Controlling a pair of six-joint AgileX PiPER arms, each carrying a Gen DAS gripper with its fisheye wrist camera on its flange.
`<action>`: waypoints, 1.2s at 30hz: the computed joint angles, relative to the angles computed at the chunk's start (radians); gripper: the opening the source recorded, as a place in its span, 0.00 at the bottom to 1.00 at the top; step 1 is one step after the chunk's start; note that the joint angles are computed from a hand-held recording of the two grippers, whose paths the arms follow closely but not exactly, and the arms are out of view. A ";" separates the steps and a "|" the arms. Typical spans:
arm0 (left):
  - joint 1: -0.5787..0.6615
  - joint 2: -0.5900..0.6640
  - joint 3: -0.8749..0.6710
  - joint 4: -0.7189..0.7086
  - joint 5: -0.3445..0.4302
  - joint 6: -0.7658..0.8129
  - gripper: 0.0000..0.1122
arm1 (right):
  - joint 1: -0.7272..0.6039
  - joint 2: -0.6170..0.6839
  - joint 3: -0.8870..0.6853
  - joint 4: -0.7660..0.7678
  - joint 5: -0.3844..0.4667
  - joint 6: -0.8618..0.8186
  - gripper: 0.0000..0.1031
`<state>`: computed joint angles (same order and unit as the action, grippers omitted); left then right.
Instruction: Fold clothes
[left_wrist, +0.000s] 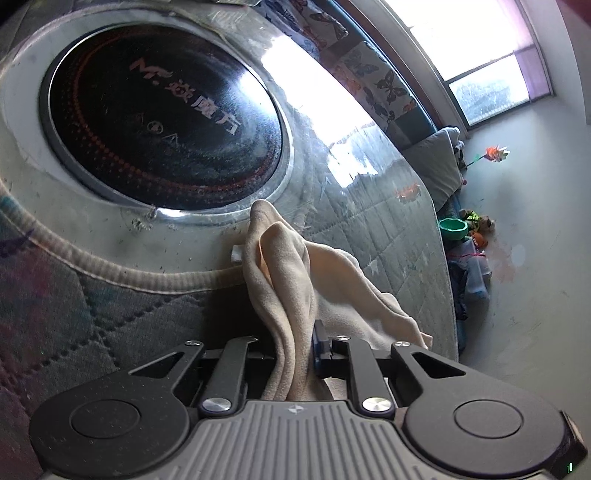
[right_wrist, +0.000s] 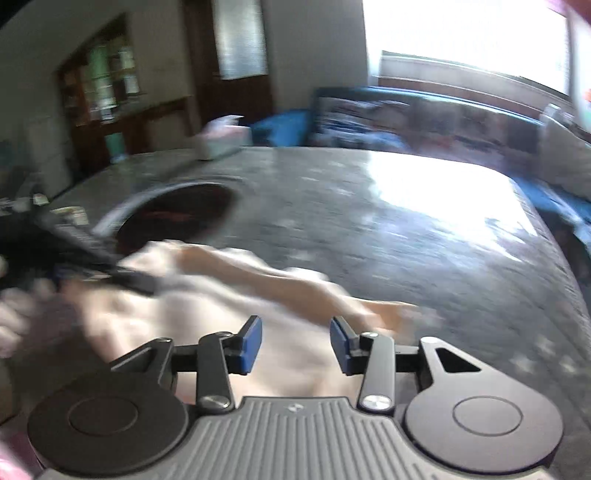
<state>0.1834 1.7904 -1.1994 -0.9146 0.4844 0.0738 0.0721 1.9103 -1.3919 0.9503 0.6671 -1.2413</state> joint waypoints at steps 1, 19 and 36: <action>-0.004 0.000 -0.004 0.018 -0.002 -0.012 0.15 | -0.011 0.017 -0.015 -0.015 -0.012 0.021 0.41; -0.097 0.003 -0.140 0.436 0.044 -0.292 0.14 | -0.094 0.109 -0.072 0.122 0.057 0.039 0.12; -0.292 0.429 -0.937 0.587 0.326 -0.415 0.14 | -0.204 0.063 -0.233 -0.039 -0.078 0.139 0.11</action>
<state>-0.1086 2.2192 -2.1365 -0.3274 0.8106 -0.3417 -0.1317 1.9730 -1.6253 0.9113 0.5891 -1.1025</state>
